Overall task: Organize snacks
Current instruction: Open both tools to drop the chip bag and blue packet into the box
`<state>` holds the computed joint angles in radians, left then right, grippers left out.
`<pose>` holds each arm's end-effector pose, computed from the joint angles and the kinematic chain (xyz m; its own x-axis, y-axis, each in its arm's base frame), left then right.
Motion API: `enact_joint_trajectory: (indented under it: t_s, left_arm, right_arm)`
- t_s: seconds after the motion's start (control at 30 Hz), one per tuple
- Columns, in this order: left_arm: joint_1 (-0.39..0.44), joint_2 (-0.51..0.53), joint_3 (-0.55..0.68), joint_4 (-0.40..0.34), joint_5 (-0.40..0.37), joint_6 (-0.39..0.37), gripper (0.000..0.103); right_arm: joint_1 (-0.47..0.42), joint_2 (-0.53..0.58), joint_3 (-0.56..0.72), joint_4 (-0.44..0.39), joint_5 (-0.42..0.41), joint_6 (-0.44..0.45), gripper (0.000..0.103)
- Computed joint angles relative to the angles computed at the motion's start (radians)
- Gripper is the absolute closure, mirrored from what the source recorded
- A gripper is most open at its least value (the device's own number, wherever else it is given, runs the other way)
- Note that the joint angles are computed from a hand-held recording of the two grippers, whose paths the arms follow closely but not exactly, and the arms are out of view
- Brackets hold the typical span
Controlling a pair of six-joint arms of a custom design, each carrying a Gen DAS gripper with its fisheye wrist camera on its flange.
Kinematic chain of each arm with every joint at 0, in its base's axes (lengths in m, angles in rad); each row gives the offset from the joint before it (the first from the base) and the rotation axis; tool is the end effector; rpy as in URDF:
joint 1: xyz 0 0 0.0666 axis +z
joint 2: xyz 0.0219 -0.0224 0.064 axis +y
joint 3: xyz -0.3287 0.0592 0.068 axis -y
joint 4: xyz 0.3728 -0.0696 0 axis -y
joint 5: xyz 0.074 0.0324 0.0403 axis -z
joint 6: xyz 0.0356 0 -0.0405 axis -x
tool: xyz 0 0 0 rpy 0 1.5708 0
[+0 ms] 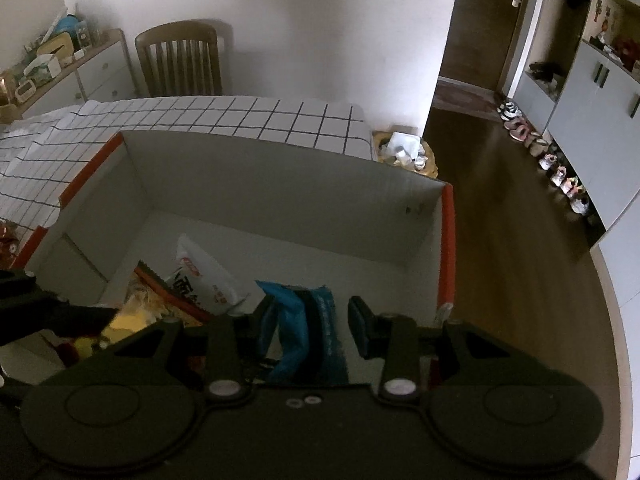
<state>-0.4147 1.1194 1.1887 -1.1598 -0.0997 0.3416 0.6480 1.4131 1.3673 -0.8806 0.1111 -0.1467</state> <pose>0.3326 -0.1430 0.3847 -0.8850 0.0254 -0.4649 0.0662 0.9952 -0.0716 0.3817 0.2835 0.3613 -0.7105 -0.3557 -0.6072 -0.4477 0.8942 0.0001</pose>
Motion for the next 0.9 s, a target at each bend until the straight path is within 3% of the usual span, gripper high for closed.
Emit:
enact_joint_trajectory:
  t_s: [0.1,0.63,0.77,0.9]
  left_arm:
    - [0.002,-0.010,-0.005,0.008,-0.004,0.001,0.033]
    - [0.006,-0.166,-0.061,0.012,-0.022,0.042,0.033]
    - [0.011,-0.221,-0.077,0.008,-0.017,0.042,0.032]
    - [0.028,-0.272,-0.090,0.007,-0.007,0.034,0.032]
  right_arm:
    - [-0.004,-0.010,-0.005,0.002,-0.009,-0.001,0.065]
    - [0.005,-0.113,-0.039,0.015,-0.021,-0.027,0.062]
    - [0.018,-0.145,-0.053,0.022,-0.016,-0.030,0.058]
    - [0.034,-0.175,-0.063,0.032,-0.004,-0.040,0.047]
